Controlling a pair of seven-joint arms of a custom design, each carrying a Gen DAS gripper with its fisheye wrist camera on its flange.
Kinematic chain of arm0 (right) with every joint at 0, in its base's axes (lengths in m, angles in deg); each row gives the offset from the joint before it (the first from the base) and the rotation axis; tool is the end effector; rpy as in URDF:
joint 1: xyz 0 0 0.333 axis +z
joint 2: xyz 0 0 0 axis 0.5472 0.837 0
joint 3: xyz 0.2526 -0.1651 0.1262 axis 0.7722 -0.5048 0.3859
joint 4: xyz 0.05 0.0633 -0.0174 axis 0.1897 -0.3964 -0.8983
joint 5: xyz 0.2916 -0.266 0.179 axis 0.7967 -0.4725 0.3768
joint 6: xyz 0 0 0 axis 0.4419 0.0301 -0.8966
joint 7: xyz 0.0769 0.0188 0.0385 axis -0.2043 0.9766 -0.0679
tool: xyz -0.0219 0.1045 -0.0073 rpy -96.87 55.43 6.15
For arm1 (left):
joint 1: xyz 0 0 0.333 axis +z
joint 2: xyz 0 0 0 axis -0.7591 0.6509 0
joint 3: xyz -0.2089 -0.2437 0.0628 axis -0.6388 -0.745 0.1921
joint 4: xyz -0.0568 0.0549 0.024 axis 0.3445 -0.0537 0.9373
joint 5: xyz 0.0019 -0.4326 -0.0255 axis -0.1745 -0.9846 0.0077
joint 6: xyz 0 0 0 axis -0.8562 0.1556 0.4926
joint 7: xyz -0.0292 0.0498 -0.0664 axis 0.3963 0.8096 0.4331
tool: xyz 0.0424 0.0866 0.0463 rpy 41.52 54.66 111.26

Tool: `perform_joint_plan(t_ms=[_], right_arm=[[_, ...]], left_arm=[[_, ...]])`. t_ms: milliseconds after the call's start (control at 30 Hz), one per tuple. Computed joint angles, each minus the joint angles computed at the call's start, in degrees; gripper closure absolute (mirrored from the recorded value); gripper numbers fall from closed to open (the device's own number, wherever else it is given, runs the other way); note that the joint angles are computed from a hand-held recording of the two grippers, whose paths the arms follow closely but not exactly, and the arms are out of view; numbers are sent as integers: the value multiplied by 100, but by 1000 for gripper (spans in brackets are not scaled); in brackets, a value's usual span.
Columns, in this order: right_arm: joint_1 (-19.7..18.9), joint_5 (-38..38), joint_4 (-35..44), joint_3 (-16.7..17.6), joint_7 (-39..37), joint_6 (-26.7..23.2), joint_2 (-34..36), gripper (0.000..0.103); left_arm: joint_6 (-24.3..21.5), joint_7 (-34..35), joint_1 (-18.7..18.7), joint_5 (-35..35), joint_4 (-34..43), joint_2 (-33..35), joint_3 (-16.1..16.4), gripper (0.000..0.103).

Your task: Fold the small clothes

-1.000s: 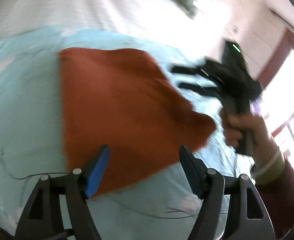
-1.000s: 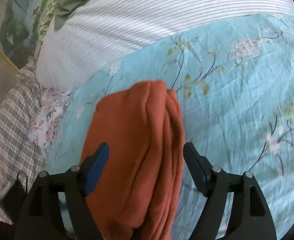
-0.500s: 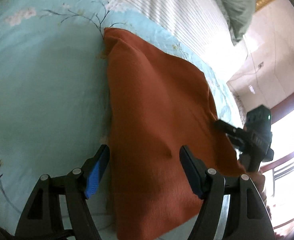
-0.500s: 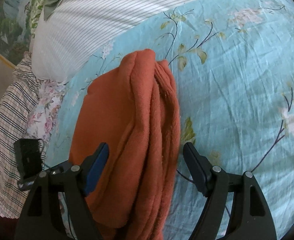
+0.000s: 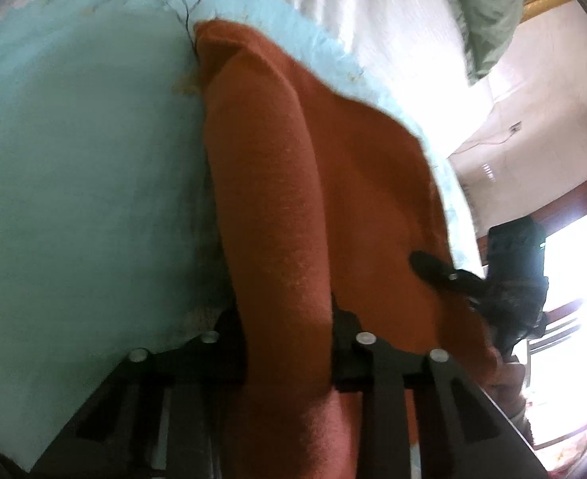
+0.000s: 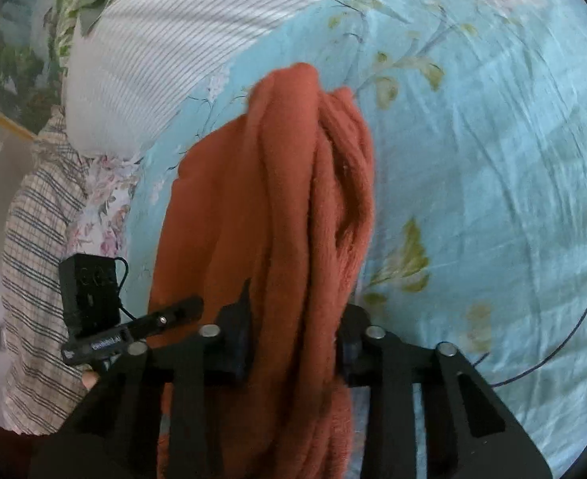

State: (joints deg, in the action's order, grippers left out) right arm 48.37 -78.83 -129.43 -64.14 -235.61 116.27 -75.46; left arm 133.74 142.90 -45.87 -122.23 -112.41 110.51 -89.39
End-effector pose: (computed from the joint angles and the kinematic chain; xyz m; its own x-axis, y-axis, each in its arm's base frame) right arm 0.4735 0.3049 0.4599 -0.4145 -0.6773 -0.6078 -0.5403 0.7206 -0.4345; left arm 0.7238 -0.1828 0.4091 -0.6136 -0.4405 0.6553 -0.7685 0.5239 -0.3674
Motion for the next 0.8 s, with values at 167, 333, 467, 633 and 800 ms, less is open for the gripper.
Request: perform_joint_plan(t_ms=[167, 333, 467, 633, 800], right_arm=[[33, -1062, 625, 158, 829, 22, 345, 75], [439, -2429, 1824, -122, 1783, 472, 1428, 75], [771, -2817, 2839, -414, 2018, 956, 2375, 75], [462, -1154, 3499, 158, 151, 1039, 3287, 75], [534, -246, 3545, 328, -736, 380, 3332, 67]], left_arm=[[-137, 460, 361, -249, -375, -573, 120, 77], [-419, 607, 725, -272, -203, -704, 471, 77], [-578, 546, 1023, -151, 118, -553, 651, 77], [-105, 379, 1078, 268, -88, -484, 796, 74], [310, 468, 1127, 317, -414, -587, 714, 56]])
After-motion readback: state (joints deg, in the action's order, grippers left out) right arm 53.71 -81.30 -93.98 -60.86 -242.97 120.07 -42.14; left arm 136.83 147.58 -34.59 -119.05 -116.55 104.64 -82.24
